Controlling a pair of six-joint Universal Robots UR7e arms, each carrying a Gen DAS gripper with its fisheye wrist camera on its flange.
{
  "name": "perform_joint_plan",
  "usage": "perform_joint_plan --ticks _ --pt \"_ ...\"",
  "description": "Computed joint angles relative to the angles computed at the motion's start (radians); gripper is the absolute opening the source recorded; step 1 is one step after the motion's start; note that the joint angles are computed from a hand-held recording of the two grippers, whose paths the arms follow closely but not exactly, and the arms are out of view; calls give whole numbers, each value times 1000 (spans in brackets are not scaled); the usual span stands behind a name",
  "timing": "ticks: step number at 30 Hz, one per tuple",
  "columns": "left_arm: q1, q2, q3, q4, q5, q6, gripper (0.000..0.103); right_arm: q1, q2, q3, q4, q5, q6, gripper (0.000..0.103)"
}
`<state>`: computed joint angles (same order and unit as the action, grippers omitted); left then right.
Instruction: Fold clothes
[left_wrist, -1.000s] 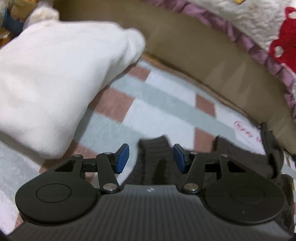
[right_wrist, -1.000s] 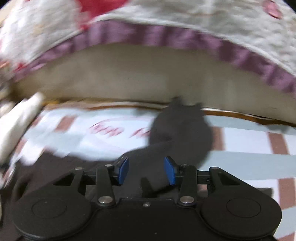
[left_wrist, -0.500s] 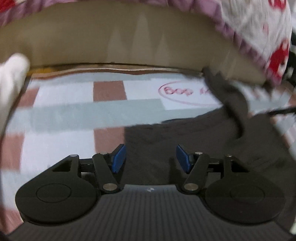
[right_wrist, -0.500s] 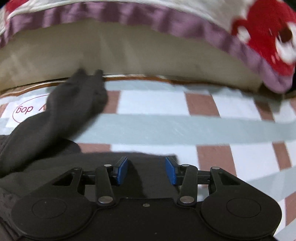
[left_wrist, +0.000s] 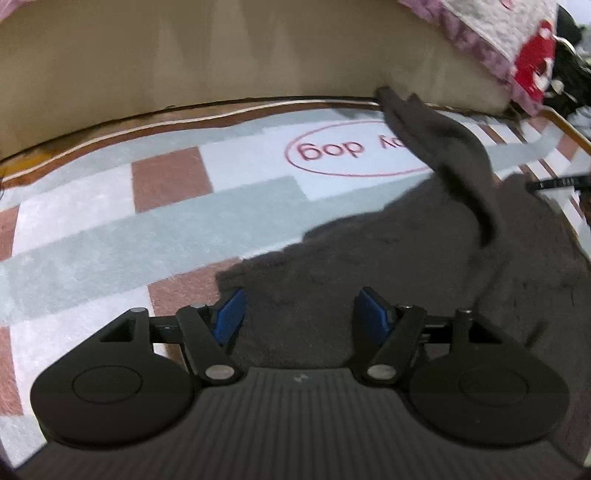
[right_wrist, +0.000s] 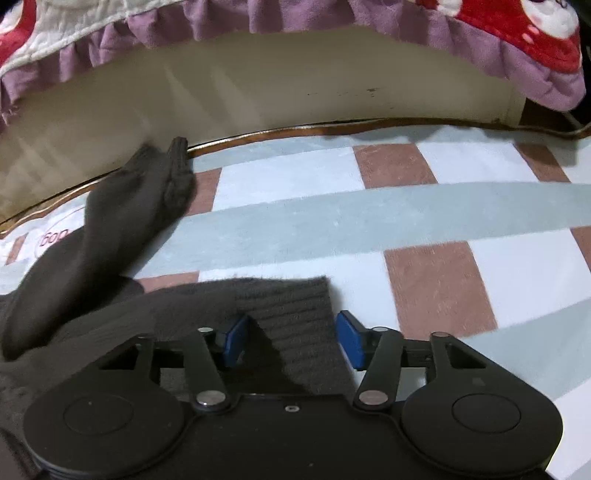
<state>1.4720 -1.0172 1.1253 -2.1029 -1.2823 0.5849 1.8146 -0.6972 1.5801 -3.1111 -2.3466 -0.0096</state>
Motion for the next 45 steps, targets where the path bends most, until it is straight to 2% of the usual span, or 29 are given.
perform_joint_plan --ticks 1,3,4,6,8,10,11,12,13,14,16,18,22,24,28,30,33,35,37,39,41,43,45 --pt "5 6 -7 6 -18 -22 79 3 15 -11 -15 -11 -19 67" --pt "16 18 -21 16 -56 -65 95 6 39 -30 -39 -18 -58 67" --pt "16 19 -23 22 -58 -79 97 8 47 -35 -51 -17 -72 67" --pt "-8 1 18 22 22 -81 103 14 52 -23 -84 -15 -71 66" --pt "-39 -32 106 -30 122 -11 103 20 55 -7 -119 -13 -76 64" --pt "-50 -66 195 -135 152 60 99 26 51 24 -171 -13 -115 49" --pt "-51 -79 230 -192 150 74 80 27 53 32 -198 -20 -135 45" --pt "-55 -87 259 -256 164 82 43 28 53 39 -220 -23 -149 33" --pt "-64 -91 285 -330 200 109 21 26 50 44 -234 -17 -147 16" --pt "-67 -96 300 -388 204 119 7 28 51 42 -252 -15 -153 14" --pt "-58 -108 304 -452 151 85 7 46 71 22 -323 -38 -209 11" --pt "-56 -119 312 -530 131 50 6 63 83 5 -390 -48 -242 10" --pt "-60 -130 339 -743 145 58 6 89 91 -19 -494 -69 -253 7" --pt "-48 -126 316 -756 137 12 6 87 78 -4 -498 -67 -220 7" --pt "-27 -121 325 -820 134 -15 6 89 87 8 -526 -111 -250 6" --pt "-24 -128 354 -905 134 -9 6 101 95 -1 -582 -127 -276 6" --pt "-23 -129 340 -948 125 -26 6 125 103 -43 -673 -141 -348 5" --pt "-27 -128 341 -1013 141 0 0 133 108 -79 -715 -161 -391 5" --pt "-26 -107 335 -1108 164 91 0 127 113 -104 -701 -196 -403 5" --pt "-9 -101 308 -1044 170 51 0 112 117 -125 -659 -238 -397 5" --pt "8 -108 275 -889 179 -46 0 87 113 -129 -524 -279 -341 7" --pt "20 -113 252 -763 174 -125 2 64 123 -142 -384 -328 -289 24" --pt "26 -124 237 -669 134 -175 5 57 105 -114 -319 -313 -219 27"
